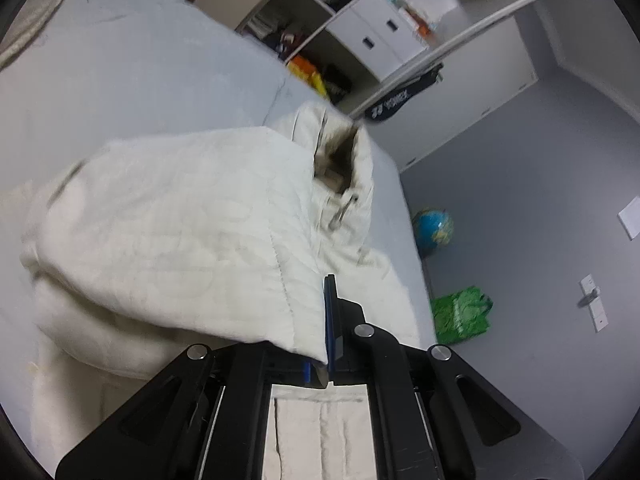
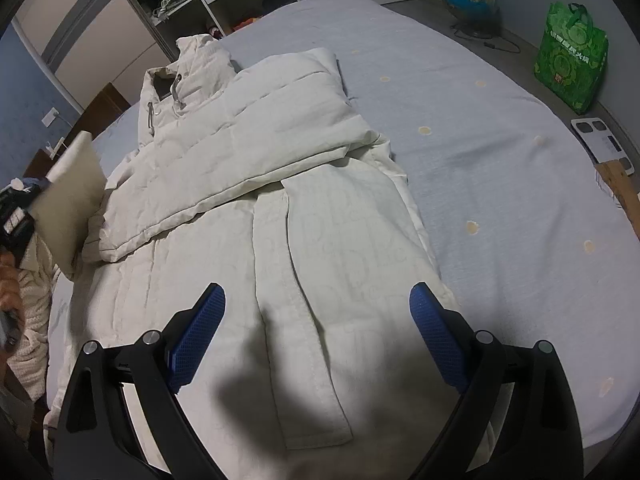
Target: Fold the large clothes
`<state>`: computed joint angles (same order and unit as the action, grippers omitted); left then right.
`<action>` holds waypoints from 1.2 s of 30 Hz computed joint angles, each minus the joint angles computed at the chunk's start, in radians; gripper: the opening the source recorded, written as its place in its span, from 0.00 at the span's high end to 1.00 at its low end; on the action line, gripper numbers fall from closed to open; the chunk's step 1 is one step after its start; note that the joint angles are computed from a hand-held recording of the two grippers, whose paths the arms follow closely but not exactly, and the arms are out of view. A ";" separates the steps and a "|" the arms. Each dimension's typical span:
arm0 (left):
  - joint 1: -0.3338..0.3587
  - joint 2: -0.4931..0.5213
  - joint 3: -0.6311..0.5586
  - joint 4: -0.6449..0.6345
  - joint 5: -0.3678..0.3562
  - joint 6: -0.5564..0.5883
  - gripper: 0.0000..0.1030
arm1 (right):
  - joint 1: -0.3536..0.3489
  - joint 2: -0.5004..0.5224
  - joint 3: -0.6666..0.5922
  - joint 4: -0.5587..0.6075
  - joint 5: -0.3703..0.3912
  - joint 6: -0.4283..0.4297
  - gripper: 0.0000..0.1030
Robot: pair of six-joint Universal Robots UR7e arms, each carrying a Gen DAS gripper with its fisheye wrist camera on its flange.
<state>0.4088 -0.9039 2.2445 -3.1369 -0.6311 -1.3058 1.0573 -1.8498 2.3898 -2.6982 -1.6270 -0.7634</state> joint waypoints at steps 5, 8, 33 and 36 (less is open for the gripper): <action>0.044 0.066 -0.030 -0.011 -0.058 -0.015 0.94 | -0.005 -0.002 -0.003 0.009 0.009 0.000 0.13; 0.060 0.085 -0.037 0.002 -0.086 -0.028 0.94 | -0.005 -0.003 -0.002 0.010 0.009 0.001 0.13; -0.128 -0.064 0.131 0.335 -0.127 -0.246 0.25 | 0.030 0.026 0.003 -0.033 -0.053 0.002 0.13; -0.185 -0.122 0.144 0.516 -0.112 -0.367 0.17 | 0.035 0.029 0.003 -0.037 -0.064 0.006 0.13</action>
